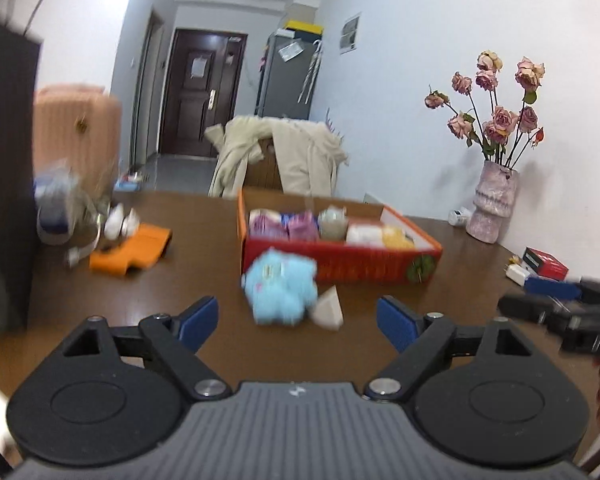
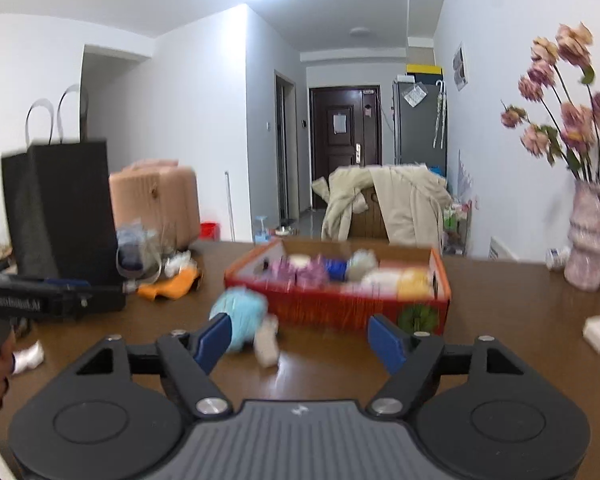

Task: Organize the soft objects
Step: 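Withdraw both grippers from the box, then grasp the light-blue fluffy plush toy with both grippers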

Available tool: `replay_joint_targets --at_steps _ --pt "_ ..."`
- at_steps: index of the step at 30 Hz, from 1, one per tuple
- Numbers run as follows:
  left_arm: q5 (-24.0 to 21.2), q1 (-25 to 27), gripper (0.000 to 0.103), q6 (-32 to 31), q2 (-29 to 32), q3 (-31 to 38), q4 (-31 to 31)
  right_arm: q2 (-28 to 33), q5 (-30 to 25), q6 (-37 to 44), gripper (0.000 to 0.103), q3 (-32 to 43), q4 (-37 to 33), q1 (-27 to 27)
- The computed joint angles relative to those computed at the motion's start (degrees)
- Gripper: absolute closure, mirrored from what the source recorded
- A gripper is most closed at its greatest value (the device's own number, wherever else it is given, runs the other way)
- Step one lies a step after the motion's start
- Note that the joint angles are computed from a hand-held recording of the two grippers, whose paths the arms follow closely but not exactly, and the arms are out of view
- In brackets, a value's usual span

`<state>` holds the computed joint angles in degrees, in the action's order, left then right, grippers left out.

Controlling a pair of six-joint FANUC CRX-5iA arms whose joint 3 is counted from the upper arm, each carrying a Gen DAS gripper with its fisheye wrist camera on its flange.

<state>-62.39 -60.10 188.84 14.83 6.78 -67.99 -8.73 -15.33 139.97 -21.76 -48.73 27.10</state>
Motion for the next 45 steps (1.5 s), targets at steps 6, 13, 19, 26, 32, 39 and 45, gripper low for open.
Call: replay_joint_targets --at_steps 6,13,19,26,32,39,45 --pt "1.4 0.4 0.012 5.1 -1.0 -3.3 2.7 -0.1 0.3 -10.0 0.028 -3.2 9.0 3.2" --pt "8.1 5.6 0.012 5.1 -1.1 -4.6 4.1 6.2 0.1 -6.3 0.029 3.1 3.3 2.5" --pt "25.3 19.5 0.018 -0.7 0.3 -4.9 12.6 17.7 -2.1 -12.2 0.042 15.3 5.5 3.5" --pt "43.7 31.7 0.033 -12.3 3.7 -7.0 27.1 31.1 -11.3 -12.7 0.054 31.9 0.1 1.9" --pt "50.1 32.9 0.045 -7.2 4.5 -8.3 24.4 38.5 -16.9 -14.4 0.080 39.6 -1.9 1.3" --pt "48.6 32.2 0.066 -2.9 4.9 -7.7 20.9 41.2 -21.5 -15.2 0.081 42.0 -8.5 -2.1" --pt "44.3 29.2 0.067 2.5 3.3 -7.1 14.8 38.6 -21.3 -10.7 0.082 39.9 -11.7 -2.4"
